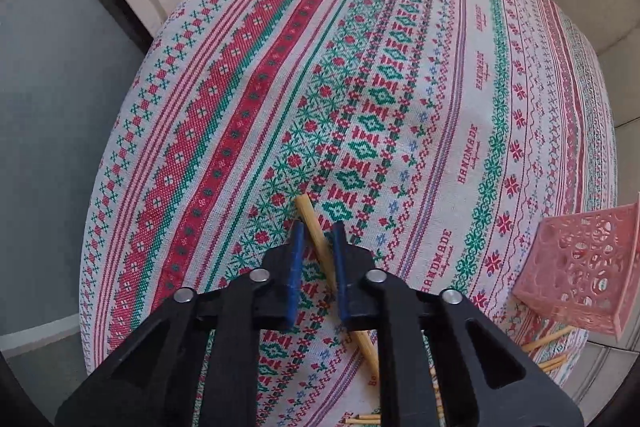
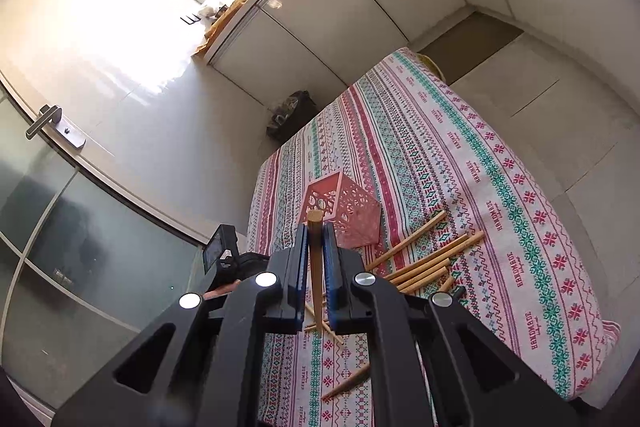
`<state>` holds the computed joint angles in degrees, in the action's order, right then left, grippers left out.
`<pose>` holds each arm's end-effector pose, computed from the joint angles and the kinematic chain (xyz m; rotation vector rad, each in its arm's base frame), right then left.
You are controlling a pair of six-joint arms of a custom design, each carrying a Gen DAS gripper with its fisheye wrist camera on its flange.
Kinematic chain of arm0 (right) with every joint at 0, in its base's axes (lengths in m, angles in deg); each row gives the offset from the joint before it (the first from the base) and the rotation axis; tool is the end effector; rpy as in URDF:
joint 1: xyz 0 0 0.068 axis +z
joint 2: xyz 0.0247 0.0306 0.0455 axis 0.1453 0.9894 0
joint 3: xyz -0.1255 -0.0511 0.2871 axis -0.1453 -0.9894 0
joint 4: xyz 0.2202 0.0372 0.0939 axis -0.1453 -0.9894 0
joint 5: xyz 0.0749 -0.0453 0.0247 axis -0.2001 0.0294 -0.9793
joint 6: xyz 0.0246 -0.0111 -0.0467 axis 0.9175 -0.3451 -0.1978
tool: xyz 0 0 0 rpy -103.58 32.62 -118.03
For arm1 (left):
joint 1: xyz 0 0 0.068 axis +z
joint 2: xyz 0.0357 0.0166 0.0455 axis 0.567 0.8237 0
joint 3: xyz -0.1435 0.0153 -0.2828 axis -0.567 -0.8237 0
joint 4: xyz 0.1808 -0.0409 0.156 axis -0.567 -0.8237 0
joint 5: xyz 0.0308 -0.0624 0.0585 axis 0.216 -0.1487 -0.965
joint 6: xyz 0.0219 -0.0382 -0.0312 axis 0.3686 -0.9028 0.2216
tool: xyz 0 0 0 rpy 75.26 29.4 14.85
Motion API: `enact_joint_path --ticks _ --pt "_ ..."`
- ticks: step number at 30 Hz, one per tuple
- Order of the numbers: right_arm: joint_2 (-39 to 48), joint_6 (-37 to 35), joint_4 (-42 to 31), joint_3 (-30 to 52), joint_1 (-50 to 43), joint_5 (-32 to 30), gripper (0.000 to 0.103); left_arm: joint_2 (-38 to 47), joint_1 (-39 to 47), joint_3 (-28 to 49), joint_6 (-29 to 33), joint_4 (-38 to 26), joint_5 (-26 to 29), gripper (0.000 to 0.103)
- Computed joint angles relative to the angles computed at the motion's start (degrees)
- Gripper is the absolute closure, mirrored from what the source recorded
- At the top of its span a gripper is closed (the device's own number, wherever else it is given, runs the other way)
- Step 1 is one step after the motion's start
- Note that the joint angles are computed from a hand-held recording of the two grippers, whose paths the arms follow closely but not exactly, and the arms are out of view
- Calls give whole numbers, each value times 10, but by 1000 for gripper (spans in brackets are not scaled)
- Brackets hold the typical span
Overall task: Organize utensils
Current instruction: 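Carry both held chopsticks over the pink basket with both tools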
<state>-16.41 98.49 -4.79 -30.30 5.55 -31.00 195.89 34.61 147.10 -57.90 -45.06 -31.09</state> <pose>0.1490 0.0043 0.3417 0.6724 2.0594 0.7753 0.4718 -0.0002 0.2166 -0.1628 2.9400 -0.0476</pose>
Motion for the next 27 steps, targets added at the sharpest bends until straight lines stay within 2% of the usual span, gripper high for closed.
enact_joint_path --ticks 3,7,11,15,21,27 --pt "7 3 9 -1 4 -2 95 -28 -5 -51 12 49 12 97" --pt "6 4 7 9 22 12 95 -101 7 -156 41 135 87 97" --pt "5 2 -5 31 52 44 95 -228 19 -276 85 219 170 97" --pt "6 7 -18 53 85 80 95 -358 24 -349 109 277 239 97" --pt "10 7 -41 97 119 126 95 -493 35 -387 96 335 278 97" --pt "34 -24 -64 179 103 148 95 -547 2 -338 68 359 265 97"
